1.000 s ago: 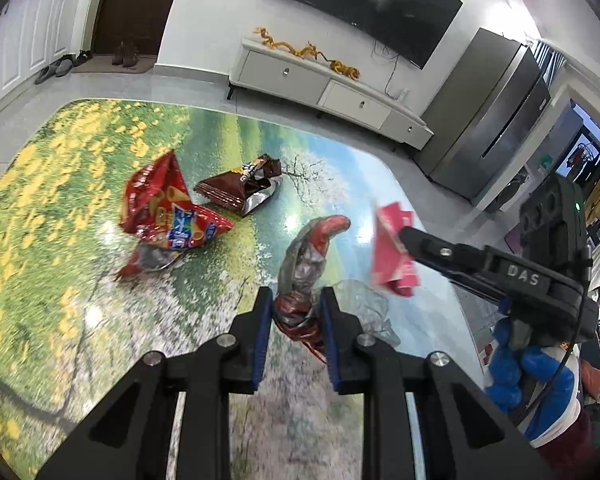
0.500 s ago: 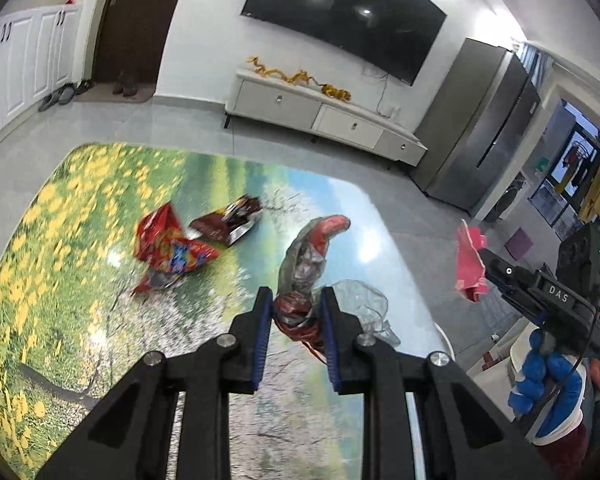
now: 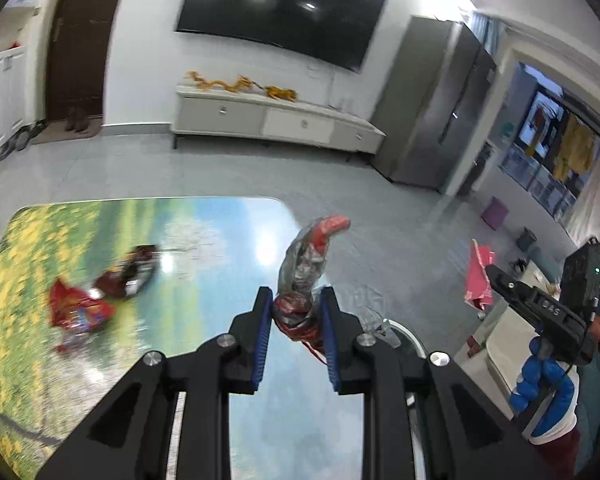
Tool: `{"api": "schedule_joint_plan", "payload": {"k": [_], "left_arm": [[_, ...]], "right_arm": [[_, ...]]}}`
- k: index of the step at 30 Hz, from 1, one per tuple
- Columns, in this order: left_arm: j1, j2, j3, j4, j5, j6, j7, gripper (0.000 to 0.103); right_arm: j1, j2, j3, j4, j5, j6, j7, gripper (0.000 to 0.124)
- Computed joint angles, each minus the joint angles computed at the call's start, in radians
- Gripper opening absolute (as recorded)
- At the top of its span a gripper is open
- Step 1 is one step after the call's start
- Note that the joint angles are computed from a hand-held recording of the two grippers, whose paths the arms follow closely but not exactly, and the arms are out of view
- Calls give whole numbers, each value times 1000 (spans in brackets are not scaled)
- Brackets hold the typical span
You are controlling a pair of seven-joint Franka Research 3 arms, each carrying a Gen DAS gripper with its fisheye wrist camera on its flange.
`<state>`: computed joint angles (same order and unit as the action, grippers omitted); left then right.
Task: Collect trash
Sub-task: 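Carry the red-clear wrapper and pink carton over the bin with both grippers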
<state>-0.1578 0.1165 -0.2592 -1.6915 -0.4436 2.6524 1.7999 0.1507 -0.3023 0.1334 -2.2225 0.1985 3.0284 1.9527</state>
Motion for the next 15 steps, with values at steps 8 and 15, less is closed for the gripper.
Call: {"api": "schedule_joint_plan", "payload": {"k": [8,15], "left_arm": [[-114,250,-52,299,230,-168,-118,23],[-247,519,-61,651,383,-354,-182,23]], "right_arm": [[-194,-66,60,-101,-164,-96,158,16],[-216,-38,19,-148,-230,-156,212,16]]}}
